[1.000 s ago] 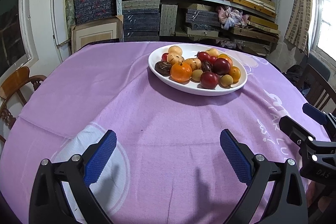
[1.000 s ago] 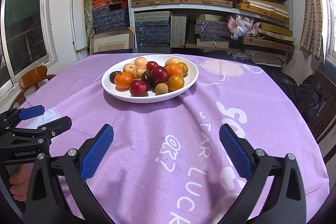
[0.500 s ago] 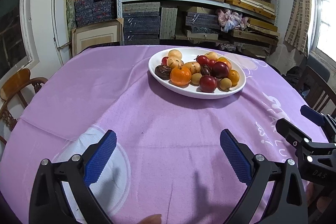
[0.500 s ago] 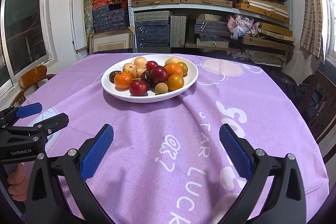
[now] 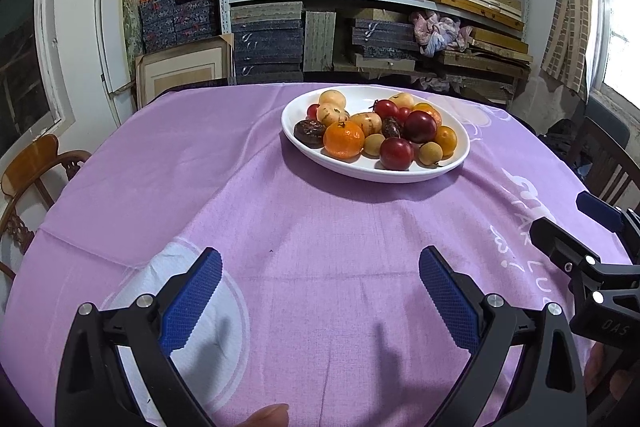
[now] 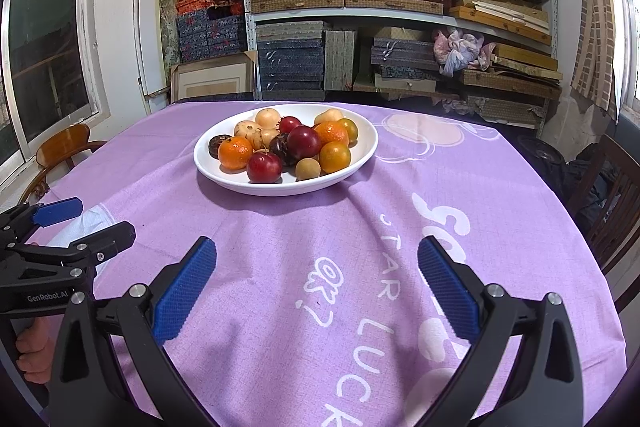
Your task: Organize fruits
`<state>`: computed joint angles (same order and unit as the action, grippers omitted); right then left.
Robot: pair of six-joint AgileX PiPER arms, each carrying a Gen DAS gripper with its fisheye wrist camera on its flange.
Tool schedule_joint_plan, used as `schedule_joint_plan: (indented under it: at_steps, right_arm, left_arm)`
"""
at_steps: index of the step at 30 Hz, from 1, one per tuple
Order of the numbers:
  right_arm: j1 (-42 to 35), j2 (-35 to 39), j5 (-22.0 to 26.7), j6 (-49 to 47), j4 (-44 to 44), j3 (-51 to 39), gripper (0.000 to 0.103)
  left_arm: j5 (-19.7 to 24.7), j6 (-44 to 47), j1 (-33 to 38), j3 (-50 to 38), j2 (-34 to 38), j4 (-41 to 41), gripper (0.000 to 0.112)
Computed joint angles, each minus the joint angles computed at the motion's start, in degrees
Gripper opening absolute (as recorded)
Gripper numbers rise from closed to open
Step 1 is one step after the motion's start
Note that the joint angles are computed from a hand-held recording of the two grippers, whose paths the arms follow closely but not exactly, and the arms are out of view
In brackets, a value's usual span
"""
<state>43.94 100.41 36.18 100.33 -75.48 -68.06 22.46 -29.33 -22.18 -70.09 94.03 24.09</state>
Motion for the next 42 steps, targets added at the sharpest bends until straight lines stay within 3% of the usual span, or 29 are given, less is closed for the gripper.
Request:
schedule_joint_plan:
  at_steps: [26,29,32,35,40,42]
  right_arm:
    - [-0.15,-0.44,-0.24,-0.81,0.44,0.59,0.099]
    - [-0.14,-0.40,-0.18,-1.25,0.83,0.43,0.099]
    - [-0.18,-0.40,-0.25,-1.13,0.74,0.59,0.099]
    - [-0.19,-0.35,-0.23,-1.48,1.09,0.42,0.099]
    - [-0.04,-0.53,-0.30,-0.76,0.59,1.38,0.099]
    - [-0.05,-0.78,-0.38,-0.40,0.23,1.83,0.099]
  left_arm:
    - [-1.21,2.54,0.18,0.85,-0.14,-3.22,0.100]
    - [-3.99,-3.88,-0.64,3.63,-1.70,2.86,0.100]
    - [-4.68,2.05,-0.62,3.91,-1.86,-2.93,0.100]
    - [-4.48,2.46,-0.65,3.68,-1.66,-3.10,0.100]
    - [-4.56,-8.48,-2.36,4.89,-2.46,8.26,0.100]
    - [-3.52,-8.91,-2.56,4.02,-2.04,9.29,0.100]
